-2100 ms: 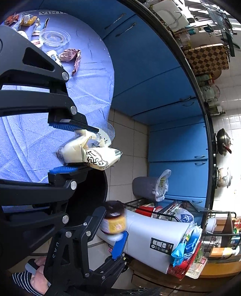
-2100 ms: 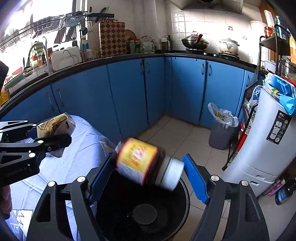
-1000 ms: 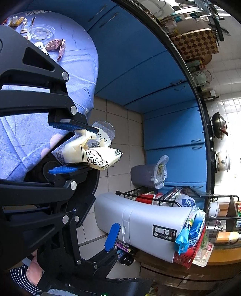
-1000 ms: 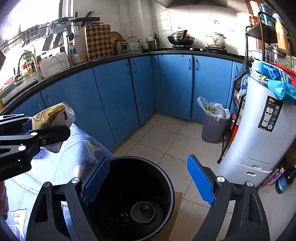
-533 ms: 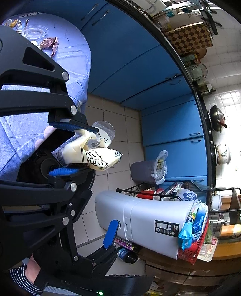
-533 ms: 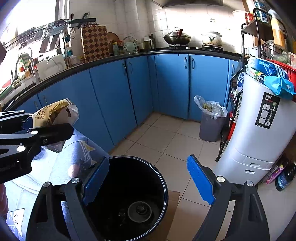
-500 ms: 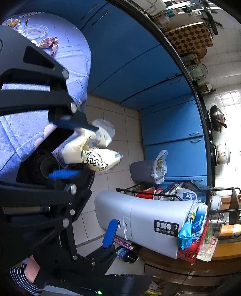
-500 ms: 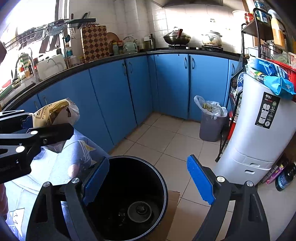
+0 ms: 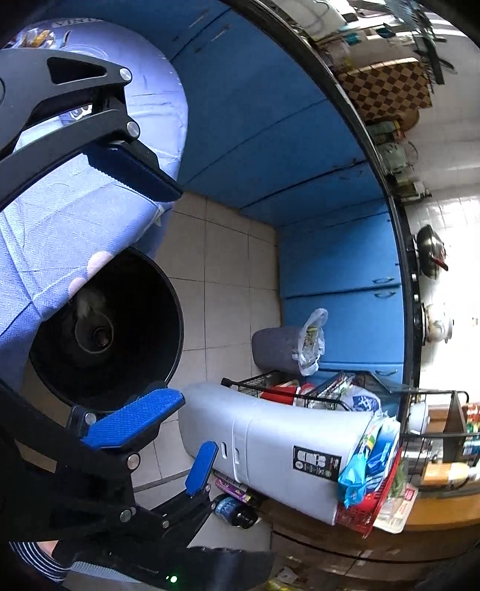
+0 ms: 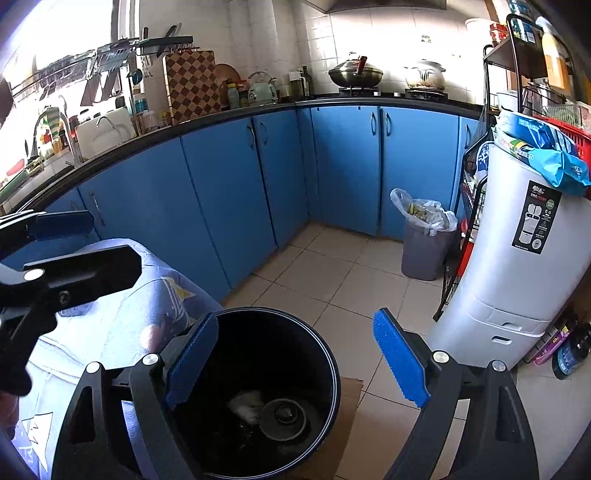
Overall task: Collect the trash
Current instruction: 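Open both grippers to drop the bottle and bag into the bin, then move both tools back over the table toward the tissue and foil pack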
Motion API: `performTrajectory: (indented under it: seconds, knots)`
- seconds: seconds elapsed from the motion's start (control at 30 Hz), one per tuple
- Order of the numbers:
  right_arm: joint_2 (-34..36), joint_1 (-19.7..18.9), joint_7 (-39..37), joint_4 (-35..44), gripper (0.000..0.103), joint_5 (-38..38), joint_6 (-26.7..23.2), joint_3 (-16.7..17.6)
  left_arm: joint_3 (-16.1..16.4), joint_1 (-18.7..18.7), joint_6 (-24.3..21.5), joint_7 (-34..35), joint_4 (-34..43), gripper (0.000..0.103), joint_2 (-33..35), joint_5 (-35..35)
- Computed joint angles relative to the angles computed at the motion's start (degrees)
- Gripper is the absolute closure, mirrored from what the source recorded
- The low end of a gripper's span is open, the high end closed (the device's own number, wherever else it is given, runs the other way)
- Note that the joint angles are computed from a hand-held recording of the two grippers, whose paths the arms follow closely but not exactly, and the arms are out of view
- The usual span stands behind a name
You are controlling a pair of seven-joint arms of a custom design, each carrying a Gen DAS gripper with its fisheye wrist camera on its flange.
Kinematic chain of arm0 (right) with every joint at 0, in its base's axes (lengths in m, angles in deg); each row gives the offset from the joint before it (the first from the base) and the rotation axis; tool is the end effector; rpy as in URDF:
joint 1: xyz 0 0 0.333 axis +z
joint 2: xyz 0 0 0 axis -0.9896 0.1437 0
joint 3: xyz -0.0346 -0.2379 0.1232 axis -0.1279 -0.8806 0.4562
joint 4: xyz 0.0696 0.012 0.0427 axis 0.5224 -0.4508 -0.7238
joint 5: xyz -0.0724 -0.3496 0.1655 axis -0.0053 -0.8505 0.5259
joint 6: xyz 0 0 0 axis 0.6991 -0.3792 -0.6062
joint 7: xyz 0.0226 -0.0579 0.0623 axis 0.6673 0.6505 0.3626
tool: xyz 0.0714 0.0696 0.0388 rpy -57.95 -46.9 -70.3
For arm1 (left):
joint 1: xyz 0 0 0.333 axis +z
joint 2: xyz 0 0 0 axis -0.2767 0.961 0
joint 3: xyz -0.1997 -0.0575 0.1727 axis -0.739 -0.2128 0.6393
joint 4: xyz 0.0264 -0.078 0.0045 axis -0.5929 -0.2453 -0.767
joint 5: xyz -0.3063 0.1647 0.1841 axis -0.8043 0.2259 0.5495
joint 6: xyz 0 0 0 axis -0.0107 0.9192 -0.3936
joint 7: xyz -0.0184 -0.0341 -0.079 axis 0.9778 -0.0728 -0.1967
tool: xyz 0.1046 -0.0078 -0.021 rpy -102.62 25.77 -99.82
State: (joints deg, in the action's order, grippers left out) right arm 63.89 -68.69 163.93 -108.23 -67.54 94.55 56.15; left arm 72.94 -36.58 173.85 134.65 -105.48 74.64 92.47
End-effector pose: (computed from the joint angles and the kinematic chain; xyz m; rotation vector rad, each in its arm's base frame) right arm 0.5637 0.1933 0.4650 -1.4909 1.7876 -0.7915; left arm 0.6133 -0.3701 0.5287 -1.0923 2.3092 -0.9254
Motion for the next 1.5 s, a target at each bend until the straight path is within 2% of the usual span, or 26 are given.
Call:
performTrajectory:
  seconds: [0.27,0.33,0.53,0.73,0.9,1.2,1.5]
  knots:
    - [-0.7,0.2,-1.9,0.0,0.019,1.9,1.2,0.5,0.3,0.9,2.9,-1.2,-4.7,0.003,-3.6,0.2]
    - [-0.9,0.4,-2.0,0.3,0.012,1.6,0.7,0.8,0.2,1.4,3.7,-1.1,-6.0,0.003,-4.6,-0.2]
    - [-1.1,1.1,-3.1,1.5,0.010,2.1,0.2,1.6,-0.4,3.8,6.0,-0.3,-11.6,0.003,-9.1,-2.9]
    - [0.1,2.8,-7.8,3.8,0.009,5.2,-1.1,2.4,0.3,6.3,8.5,-0.3,-18.5,0.003,-14.5,-5.1]
    - [3.4,5.5,-12.2,8.1,0.009,8.4,-2.2,2.8,1.1,8.9,9.3,-0.6,-24.1,0.003,-18.7,-8.1]
    - [12.6,12.0,-24.6,19.4,0.009,17.2,-6.5,2.3,4.0,13.3,9.7,-4.9,-32.8,0.003,-24.2,-7.4]
    - [24.2,16.7,-34.3,34.1,0.009,27.6,-11.0,1.0,6.3,18.7,9.1,-14.2,-39.3,0.003,-27.3,1.0]
